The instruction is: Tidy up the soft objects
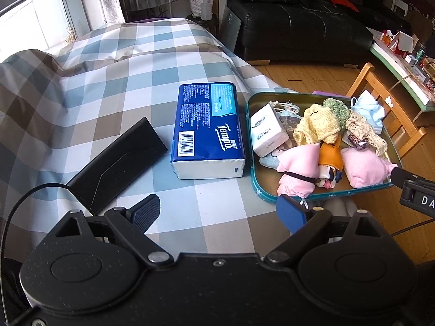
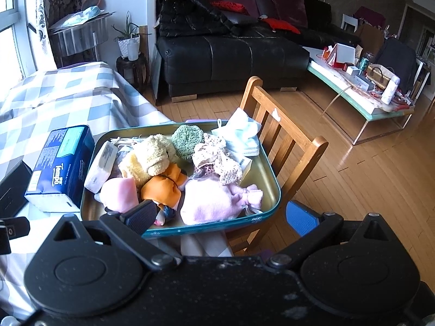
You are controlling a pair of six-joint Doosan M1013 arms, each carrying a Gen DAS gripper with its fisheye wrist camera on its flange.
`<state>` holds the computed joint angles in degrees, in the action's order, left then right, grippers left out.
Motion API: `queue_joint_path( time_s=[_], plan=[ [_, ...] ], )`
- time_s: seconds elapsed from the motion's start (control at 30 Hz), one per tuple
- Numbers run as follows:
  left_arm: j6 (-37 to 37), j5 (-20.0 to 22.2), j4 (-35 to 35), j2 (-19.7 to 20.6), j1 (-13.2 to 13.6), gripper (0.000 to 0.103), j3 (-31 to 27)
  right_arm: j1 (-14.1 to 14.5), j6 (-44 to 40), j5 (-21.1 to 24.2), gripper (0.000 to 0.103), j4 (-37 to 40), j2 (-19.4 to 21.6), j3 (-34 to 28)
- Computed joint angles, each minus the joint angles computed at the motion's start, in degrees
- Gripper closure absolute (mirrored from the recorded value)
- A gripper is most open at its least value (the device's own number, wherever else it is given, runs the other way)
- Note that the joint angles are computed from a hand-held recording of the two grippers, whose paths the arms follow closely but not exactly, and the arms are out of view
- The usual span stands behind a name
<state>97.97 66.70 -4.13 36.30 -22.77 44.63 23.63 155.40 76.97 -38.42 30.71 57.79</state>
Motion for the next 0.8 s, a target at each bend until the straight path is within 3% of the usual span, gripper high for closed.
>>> queue_joint_path(
  time_s=[0.3, 0.8],
  plan=[
    [0.0, -1.0, 1.2, -0.1, -0.3, 0.013, 0.4, -0.4, 0.4, 0.0, 0.0, 1.3, 0.1, 0.0],
    [-0.4, 1.4, 0.9, 0.4, -0.4, 0.013, 0.2, -0.8, 0.0, -0.6, 0.0, 3.3, 0.1, 0.4]
  ],
)
